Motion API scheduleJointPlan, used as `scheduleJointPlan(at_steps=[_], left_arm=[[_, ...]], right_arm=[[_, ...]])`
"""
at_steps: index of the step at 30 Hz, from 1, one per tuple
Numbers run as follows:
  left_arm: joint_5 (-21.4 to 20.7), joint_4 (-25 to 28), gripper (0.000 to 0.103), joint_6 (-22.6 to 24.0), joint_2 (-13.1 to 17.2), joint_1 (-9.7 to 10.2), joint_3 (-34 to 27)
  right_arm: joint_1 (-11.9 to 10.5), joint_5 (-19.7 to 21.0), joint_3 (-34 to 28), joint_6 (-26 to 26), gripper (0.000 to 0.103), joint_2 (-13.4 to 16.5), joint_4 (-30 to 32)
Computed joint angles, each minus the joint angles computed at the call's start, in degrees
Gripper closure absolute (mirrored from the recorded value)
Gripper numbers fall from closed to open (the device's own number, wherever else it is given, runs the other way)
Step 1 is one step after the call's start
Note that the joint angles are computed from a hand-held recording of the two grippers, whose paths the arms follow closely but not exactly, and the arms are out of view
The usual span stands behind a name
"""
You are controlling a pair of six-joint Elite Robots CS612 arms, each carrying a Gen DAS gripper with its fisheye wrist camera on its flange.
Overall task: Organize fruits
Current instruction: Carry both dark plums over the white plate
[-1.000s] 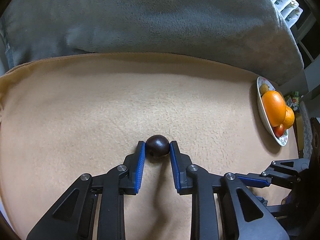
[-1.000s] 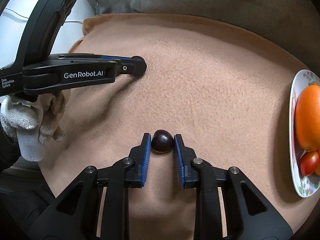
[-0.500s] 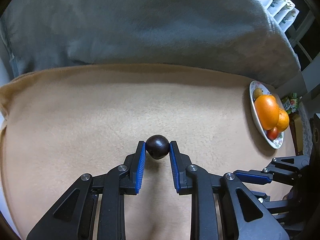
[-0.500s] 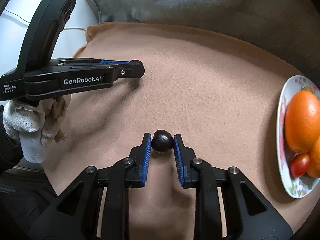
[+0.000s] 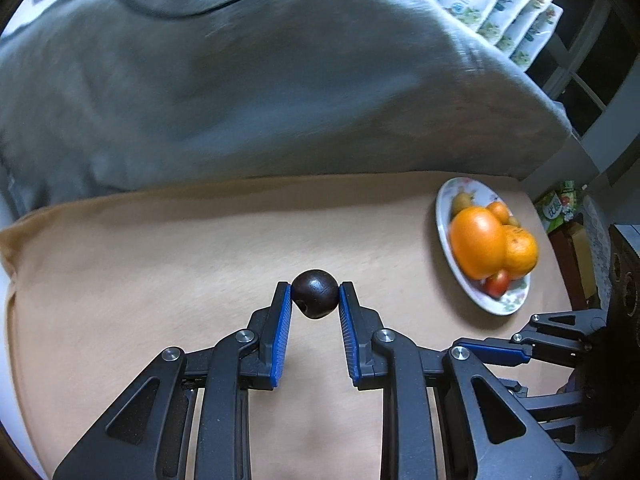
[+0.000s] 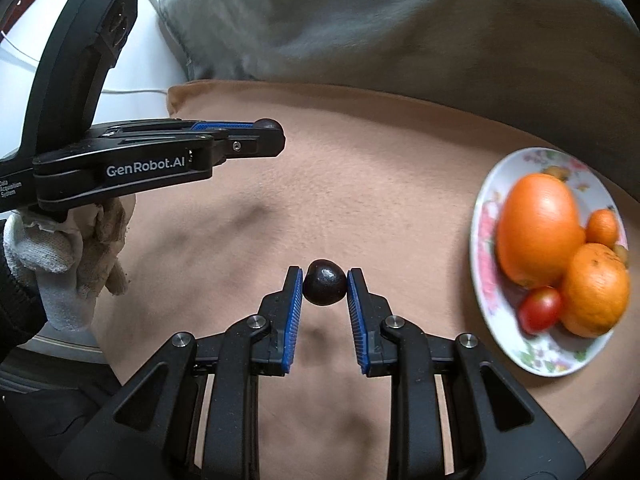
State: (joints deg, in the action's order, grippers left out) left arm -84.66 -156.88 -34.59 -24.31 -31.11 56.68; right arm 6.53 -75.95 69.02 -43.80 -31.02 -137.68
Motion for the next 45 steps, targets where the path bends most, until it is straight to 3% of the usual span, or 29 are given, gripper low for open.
scheduleJointPlan(at_steps=[18, 45], left_arm=[[-0.56, 4.64, 0.081, 3.77, 5.02, -2.06, -12.96], [-4.03, 20.12, 0.081, 8.64, 18.34, -3.26, -41.39]], right_arm=[[-3.85, 1.33, -0.3, 1.33, 0.079, -1.87, -1.72], [-6.3, 1.51, -2.21, 4.19, 0.079, -1.27, -2.6]])
